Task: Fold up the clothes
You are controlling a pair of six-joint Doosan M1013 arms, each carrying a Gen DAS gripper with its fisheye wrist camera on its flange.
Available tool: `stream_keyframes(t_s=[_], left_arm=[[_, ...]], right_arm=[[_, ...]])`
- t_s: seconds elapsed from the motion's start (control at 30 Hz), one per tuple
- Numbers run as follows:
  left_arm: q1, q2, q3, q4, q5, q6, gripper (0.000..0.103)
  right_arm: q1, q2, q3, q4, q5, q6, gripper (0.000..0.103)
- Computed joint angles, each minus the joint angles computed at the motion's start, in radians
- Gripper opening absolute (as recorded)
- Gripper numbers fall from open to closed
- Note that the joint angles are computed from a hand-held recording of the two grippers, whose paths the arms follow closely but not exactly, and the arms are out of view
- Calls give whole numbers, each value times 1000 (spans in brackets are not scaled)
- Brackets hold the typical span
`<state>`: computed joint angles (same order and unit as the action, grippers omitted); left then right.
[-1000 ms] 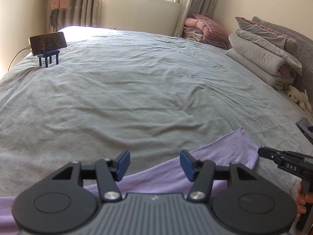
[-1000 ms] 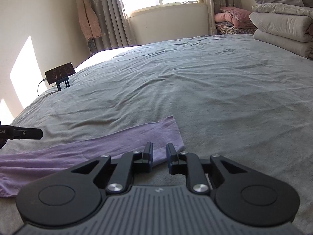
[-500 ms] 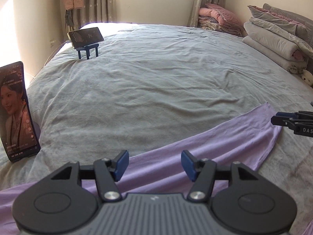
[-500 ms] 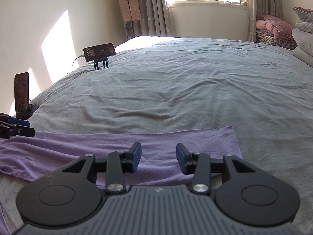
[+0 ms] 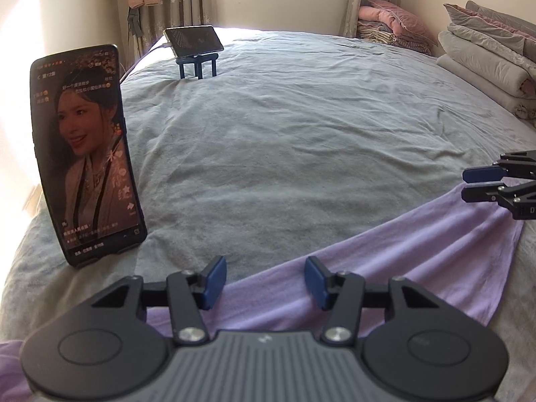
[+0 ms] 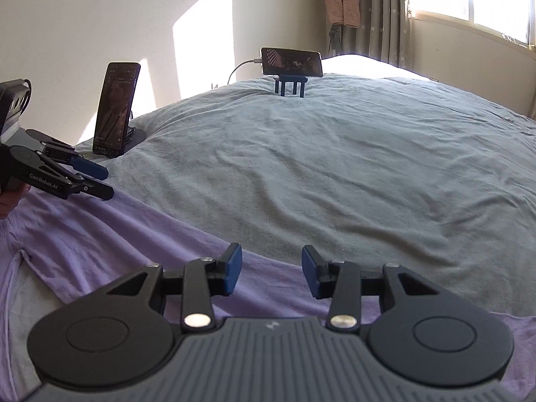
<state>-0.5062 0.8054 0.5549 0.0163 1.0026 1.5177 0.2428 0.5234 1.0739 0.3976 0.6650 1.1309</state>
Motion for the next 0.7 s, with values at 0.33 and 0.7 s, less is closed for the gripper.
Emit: stream_keyframes(t_s=[0.33,0.7], left_arm=[[13,-68,145,-64,-108,67,8],[-7,-99,218,116,-301,-91,1]], right_arm=[[24,12,19,-32,-35,-77,13],[54,13,24,-247,-172,64,0]])
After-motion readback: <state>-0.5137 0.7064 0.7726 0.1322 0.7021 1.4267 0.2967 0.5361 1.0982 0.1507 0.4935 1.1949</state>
